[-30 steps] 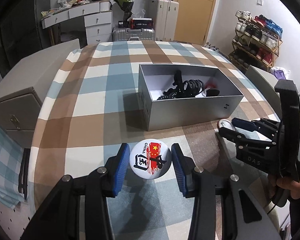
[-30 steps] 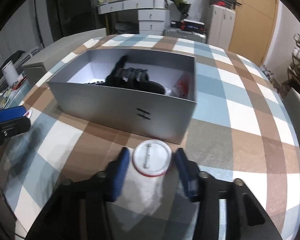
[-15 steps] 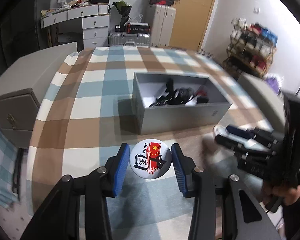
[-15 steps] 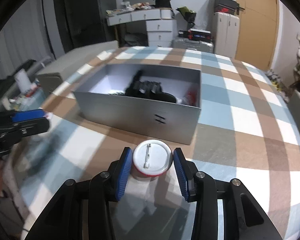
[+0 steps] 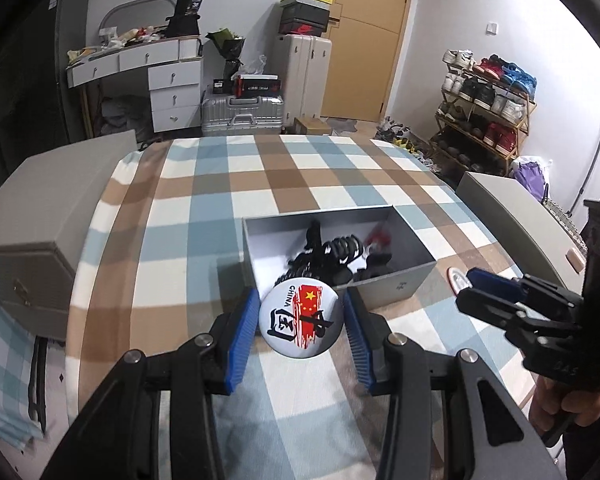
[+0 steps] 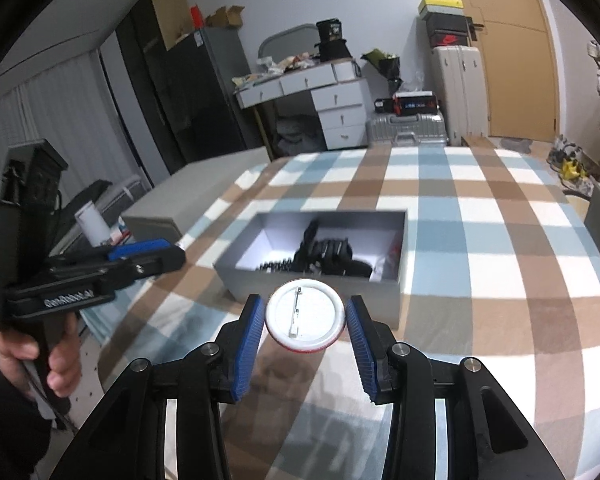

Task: Organize jewelry
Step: 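Lower both grippers into the grey box and release the badge and mirror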

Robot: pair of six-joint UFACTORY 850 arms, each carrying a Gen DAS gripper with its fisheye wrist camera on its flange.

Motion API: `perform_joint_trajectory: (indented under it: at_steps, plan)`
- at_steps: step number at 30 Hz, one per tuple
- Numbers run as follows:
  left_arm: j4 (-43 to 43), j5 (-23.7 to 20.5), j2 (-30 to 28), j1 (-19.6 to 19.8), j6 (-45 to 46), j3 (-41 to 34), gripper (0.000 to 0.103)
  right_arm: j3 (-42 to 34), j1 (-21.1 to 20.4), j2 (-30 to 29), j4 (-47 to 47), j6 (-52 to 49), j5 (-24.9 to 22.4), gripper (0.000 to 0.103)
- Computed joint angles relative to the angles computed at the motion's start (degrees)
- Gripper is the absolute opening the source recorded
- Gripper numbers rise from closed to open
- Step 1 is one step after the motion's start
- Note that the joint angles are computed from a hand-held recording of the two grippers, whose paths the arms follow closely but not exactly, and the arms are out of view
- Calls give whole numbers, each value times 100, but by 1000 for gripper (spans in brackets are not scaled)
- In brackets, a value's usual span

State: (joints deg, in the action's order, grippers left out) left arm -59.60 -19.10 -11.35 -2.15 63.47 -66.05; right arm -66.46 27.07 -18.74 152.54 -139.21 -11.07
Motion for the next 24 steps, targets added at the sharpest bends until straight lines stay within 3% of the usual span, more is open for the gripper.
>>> perform_joint_trajectory:
  at_steps: [11,15,20,24]
  plan:
    - [699,-241,-653,-93,-810,-744,37,-848,-153,-463,-1263,1042,34,41]
    - [772,-197,-898,-118,-935,-978,37,-1341,-259,-834,-2841,2750,91,41]
    - [894,-386,-1164,-114,-1122,-1238,37,-1703,-330,-1157,-4053,4014,57,41]
    - [960,-476,-1220,-134,-1114,-1292,37,-1992,-354,-1415,-5540,5511,81,41]
